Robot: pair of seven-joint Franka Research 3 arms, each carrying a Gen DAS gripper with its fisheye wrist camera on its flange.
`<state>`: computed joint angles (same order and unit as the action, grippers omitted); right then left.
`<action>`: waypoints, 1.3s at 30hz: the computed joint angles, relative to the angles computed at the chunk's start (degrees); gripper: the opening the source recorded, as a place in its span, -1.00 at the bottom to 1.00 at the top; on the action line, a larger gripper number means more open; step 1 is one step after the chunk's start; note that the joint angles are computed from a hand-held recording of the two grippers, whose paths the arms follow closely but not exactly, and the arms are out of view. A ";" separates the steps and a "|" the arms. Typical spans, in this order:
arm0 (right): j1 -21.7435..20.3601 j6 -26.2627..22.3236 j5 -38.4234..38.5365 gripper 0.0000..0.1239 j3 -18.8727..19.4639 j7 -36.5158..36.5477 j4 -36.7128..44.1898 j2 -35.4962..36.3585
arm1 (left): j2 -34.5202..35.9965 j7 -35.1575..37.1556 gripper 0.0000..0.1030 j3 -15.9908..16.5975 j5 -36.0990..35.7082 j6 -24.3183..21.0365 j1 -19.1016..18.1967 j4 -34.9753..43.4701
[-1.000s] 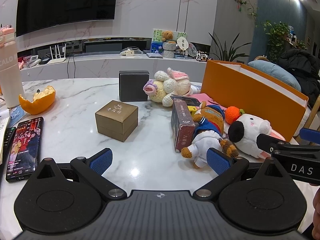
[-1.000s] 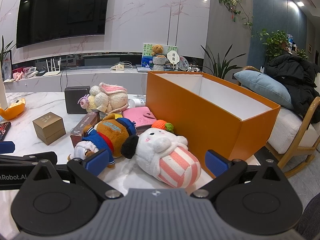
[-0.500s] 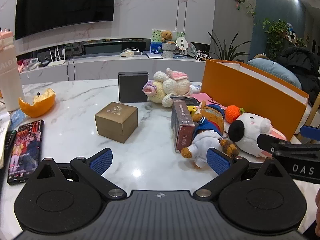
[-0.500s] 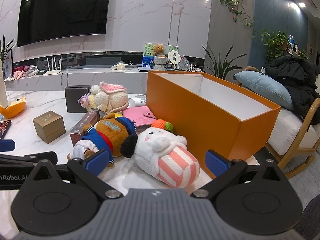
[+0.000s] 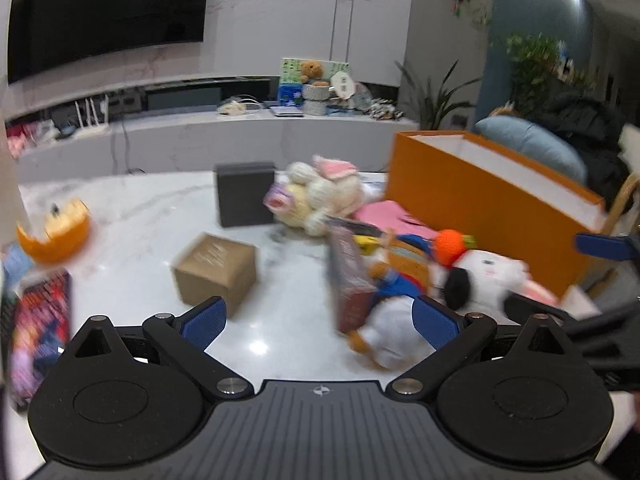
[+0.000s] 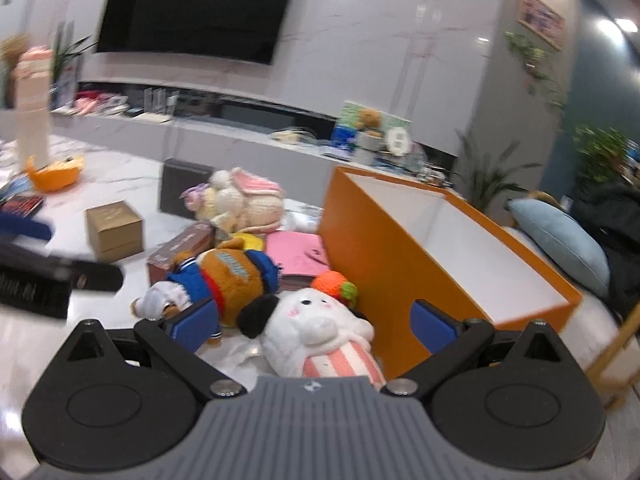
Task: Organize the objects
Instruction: 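Move the right tool to the white plush dog while the left tool approaches the gold box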
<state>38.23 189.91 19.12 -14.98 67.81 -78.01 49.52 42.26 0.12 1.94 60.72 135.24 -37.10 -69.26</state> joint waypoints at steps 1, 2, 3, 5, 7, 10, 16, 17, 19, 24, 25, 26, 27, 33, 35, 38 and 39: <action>0.03 -0.51 -0.54 0.64 -0.24 -0.52 0.44 0.25 | 0.40 2.12 1.00 -0.20 -0.94 -1.54 0.45 1.10; 0.03 -1.36 -1.49 0.64 -0.57 -1.33 0.99 0.49 | 0.77 4.21 1.00 -0.42 -2.01 -2.53 1.19 2.05; -0.14 -1.54 -2.38 0.64 -0.47 -1.98 1.03 0.49 | 1.08 5.94 1.00 -0.54 -2.88 -2.94 1.88 2.74; -0.22 -1.75 -4.14 0.64 -0.92 -3.41 1.94 1.03 | 1.85 9.60 1.00 -0.23 -3.48 -2.96 2.99 3.79; -0.07 -2.53 -5.23 0.65 -1.90 -4.33 3.45 1.97 | 2.72 13.73 1.00 -0.13 -4.23 -2.60 4.12 4.53; -0.51 -5.85 -6.74 0.65 -2.79 -4.40 7.19 3.96 | 3.41 16.29 1.00 0.59 -4.83 -0.60 5.55 3.99; -2.58 -11.44 -12.52 0.65 -1.67 -2.68 14.33 7.49 | 2.68 9.26 1.00 1.72 -5.88 5.86 7.19 1.14; -2.51 -12.02 -13.45 0.65 -2.10 -2.06 15.63 8.31 | 2.60 9.25 1.00 1.77 -5.84 6.68 7.36 0.97; -2.62 -13.58 -15.15 0.65 -2.43 -0.87 18.26 9.85 | 2.57 9.04 1.00 2.06 -5.66 7.65 7.37 0.75; -3.14 -17.17 -19.71 0.65 -2.78 1.26 23.34 12.78 | 4.54 11.38 1.00 1.57 -7.57 7.94 7.97 3.43; -3.24 -17.70 -20.42 0.65 -2.72 1.87 23.93 13.13 | 5.20 12.32 1.00 1.46 -8.27 7.51 8.02 4.43; -3.59 -18.50 -21.01 0.65 -2.22 2.26 24.64 13.43 | 5.83 13.48 1.00 1.34 -9.06 6.68 7.99 5.43; -3.94 -19.33 -21.49 0.65 -1.74 2.84 25.47 13.81 | 6.11 14.75 1.00 1.21 -9.68 6.39 8.05 5.80; -6.84 -26.15 -23.62 0.51 2.94 4.99 33.35 17.32 | 6.54 16.51 1.00 1.70 -11.76 8.00 8.09 5.99; -6.87 -27.45 -25.11 0.40 3.18 5.92 34.73 18.09 | 6.02 15.81 1.00 2.26 -11.47 8.68 7.79 5.05; -5.78 -24.34 -27.86 0.35 1.93 8.01 30.94 16.52 | 5.51 15.39 0.83 2.68 -11.18 8.39 7.47 4.49; -5.46 -23.41 -28.46 0.31 1.64 8.39 29.59 15.86 | 5.28 15.21 0.71 2.75 -11.06 8.29 7.44 4.26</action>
<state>32.77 166.49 -9.34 -13.34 76.20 -48.42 65.39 47.54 15.33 4.69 49.66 143.53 -29.66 -65.01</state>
